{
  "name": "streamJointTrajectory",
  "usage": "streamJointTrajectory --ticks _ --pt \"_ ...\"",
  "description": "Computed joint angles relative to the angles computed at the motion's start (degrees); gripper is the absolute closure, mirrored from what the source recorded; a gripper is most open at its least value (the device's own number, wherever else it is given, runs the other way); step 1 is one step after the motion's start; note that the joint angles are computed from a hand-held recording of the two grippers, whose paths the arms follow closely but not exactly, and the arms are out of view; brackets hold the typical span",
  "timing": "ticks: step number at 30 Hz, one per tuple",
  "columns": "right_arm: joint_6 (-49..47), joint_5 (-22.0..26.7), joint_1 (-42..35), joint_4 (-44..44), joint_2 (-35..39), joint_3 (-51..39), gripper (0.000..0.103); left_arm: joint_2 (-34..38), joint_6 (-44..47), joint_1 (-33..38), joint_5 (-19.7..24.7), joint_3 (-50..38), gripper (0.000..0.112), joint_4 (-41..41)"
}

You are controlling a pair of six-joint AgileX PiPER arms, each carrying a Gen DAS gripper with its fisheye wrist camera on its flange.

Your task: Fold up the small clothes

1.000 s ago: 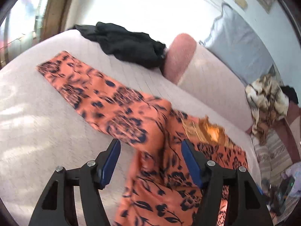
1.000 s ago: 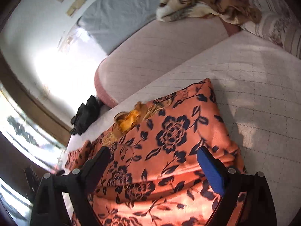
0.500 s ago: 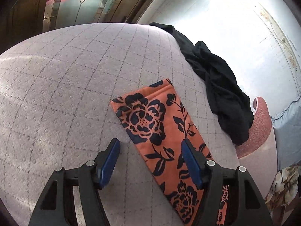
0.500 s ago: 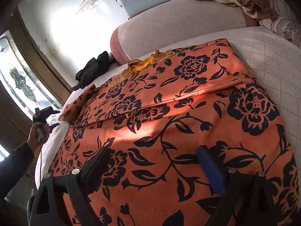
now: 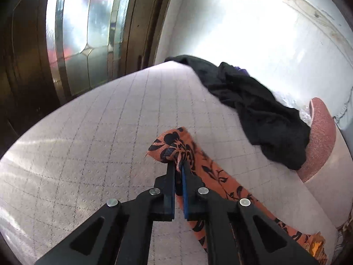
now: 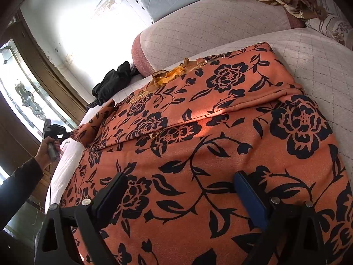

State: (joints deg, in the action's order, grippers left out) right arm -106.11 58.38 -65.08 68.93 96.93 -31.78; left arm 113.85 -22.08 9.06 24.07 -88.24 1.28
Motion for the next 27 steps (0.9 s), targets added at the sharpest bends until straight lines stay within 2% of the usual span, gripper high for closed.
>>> streamJointTrajectory --ticks 4,8,12,14,15,17,18,19,20,21,22,25,27 --pt "0.0 1.65 -1.08 -0.33 0.93 -0.55 0.005 -14.88 -2.42 -10.52 -4.5 6.96 0.108 6.92" --pt "-0.01 2.98 -2.01 -0.65 1.53 -0.95 0.005 -21.9 -13.18 -28.04 -3.56 6.42 0.108 20.81" --pt "0.02 4.23 -2.86 -0.99 2.12 -1.33 0.005 -17.34 -19.84 -46.85 -0.05 0.06 0.107 28.21" --pt "0.11 4.69 -3.15 -1.15 2.27 -1.45 0.005 -11.38 -24.27 -55.06 3.1 -4.63 0.104 32.4" --pt "0.16 4.93 -3.32 -1.26 2.37 -1.55 0.005 -6.99 -23.44 -57.65 4.72 -7.93 0.103 31.05" --pt "0.21 5.24 -3.41 -1.25 2.56 -1.59 0.005 2.16 -16.29 -60.8 9.54 -15.22 0.098 23.82" --pt "0.21 5.53 -3.61 -1.33 2.64 -1.65 0.005 6.12 -11.39 -61.64 13.52 -18.15 0.077 18.65" --pt "0.17 5.77 -3.81 -1.38 2.74 -1.68 0.005 9.72 -6.65 -61.65 16.81 -20.23 0.067 12.94" --pt "0.19 6.06 -4.02 -1.48 2.87 -1.78 0.005 11.57 -4.21 -61.41 19.04 -20.03 0.066 9.53" --pt "0.17 6.31 -4.24 -1.59 3.06 -1.89 0.005 11.49 -3.9 -60.8 18.96 -17.67 0.066 8.4" --pt "0.2 6.53 -4.41 -1.7 3.21 -1.96 0.005 9.16 -5.88 -60.68 18.08 -13.03 0.066 9.57" --pt "0.48 6.9 -4.65 -1.95 3.22 -2.14 0.005 -3.1 -13.74 -58.04 8.69 4.05 0.062 16.1" --pt "1.89 6.71 -4.96 -2.39 2.01 -2.1 0.005 -12.54 -20.89 -55.77 3.65 14.96 0.046 23.36"
